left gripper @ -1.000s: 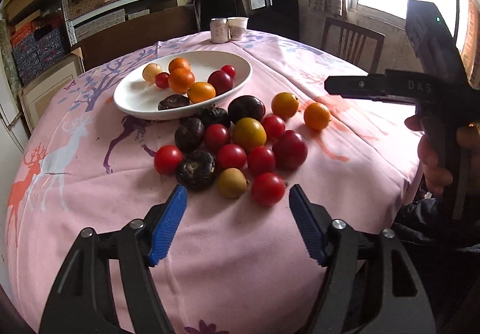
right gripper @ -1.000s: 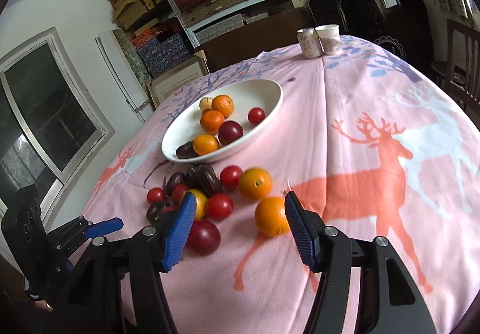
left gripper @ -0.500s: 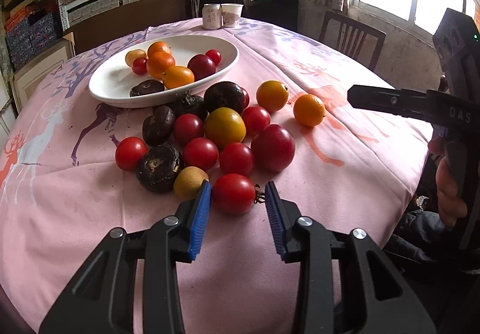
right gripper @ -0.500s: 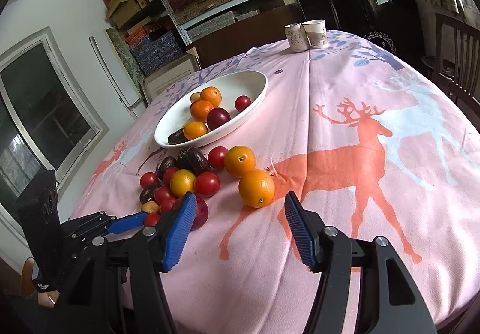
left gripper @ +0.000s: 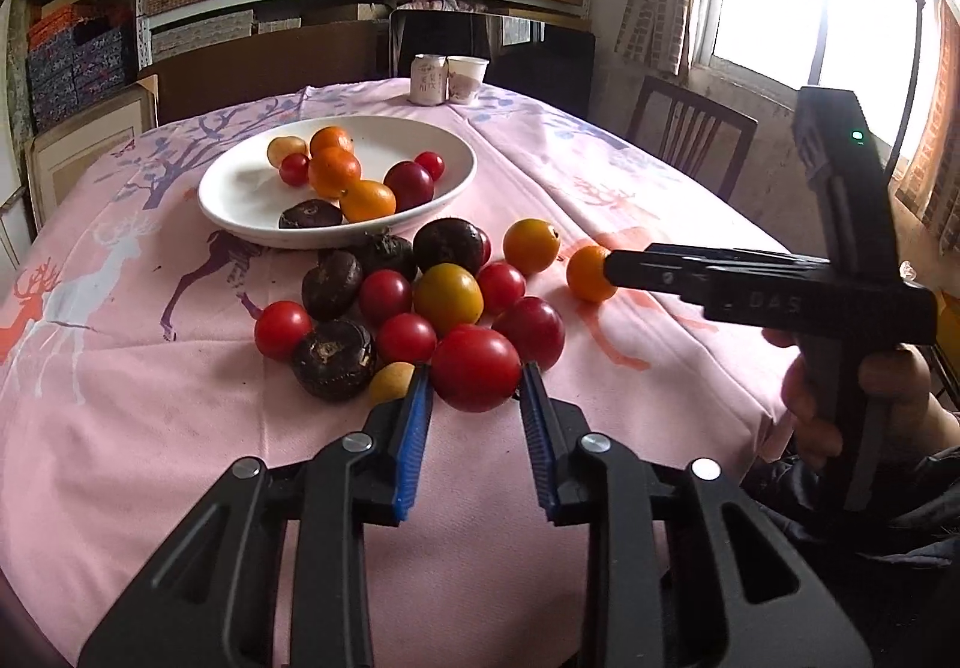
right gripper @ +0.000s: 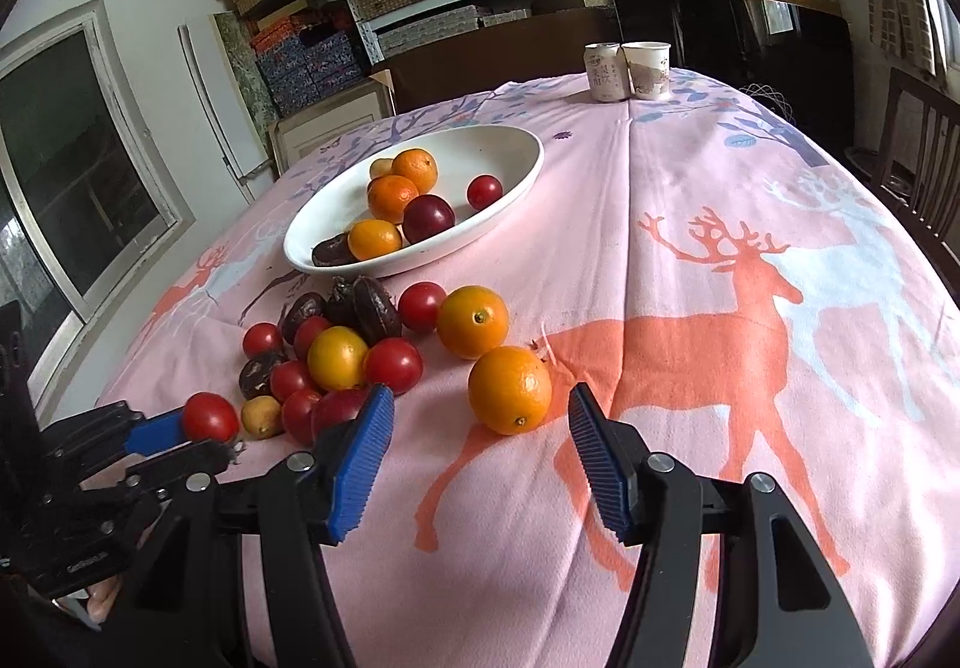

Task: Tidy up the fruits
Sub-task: 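Grasp a red tomato with the left tool while the right grasps an orange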

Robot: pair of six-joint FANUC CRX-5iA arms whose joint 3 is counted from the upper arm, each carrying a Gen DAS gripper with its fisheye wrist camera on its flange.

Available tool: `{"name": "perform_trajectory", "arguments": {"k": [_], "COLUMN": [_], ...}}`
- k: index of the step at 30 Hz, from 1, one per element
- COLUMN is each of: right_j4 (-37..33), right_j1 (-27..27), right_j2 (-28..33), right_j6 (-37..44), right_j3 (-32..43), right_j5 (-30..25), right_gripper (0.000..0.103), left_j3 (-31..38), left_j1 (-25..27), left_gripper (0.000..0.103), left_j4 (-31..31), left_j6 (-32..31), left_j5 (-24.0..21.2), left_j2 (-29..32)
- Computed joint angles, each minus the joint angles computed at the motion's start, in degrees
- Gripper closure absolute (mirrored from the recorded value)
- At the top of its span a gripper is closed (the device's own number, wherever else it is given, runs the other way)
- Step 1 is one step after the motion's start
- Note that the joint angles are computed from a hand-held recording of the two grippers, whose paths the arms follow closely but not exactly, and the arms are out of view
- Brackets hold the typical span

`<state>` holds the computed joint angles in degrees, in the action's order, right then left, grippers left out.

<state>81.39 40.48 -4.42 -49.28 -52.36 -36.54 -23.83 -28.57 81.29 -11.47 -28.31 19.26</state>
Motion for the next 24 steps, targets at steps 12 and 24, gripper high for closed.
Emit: {"name": "perform_trajectory", "arguments": {"k": [12,24], "right_j4": [-3.28,10.61], "right_j1": [-2.23,-16.31], "right_j2": [1.81,1.38], "right_j6": [0.55,2.12], "right_j3": [1.23,6.96], "right_j5": [2.69,15.09], "right_gripper": [0.069,0.069], "left_j3": [0.22,16.69], "left_j1": [1.0,3.87], "left_gripper": [0.074,0.074], "left_j4": [0.51,-9.26], "left_j6": [2.43,17.06], "left_j5": [-0.12,-0.48], "left_j2": [0.23,8.68]}}
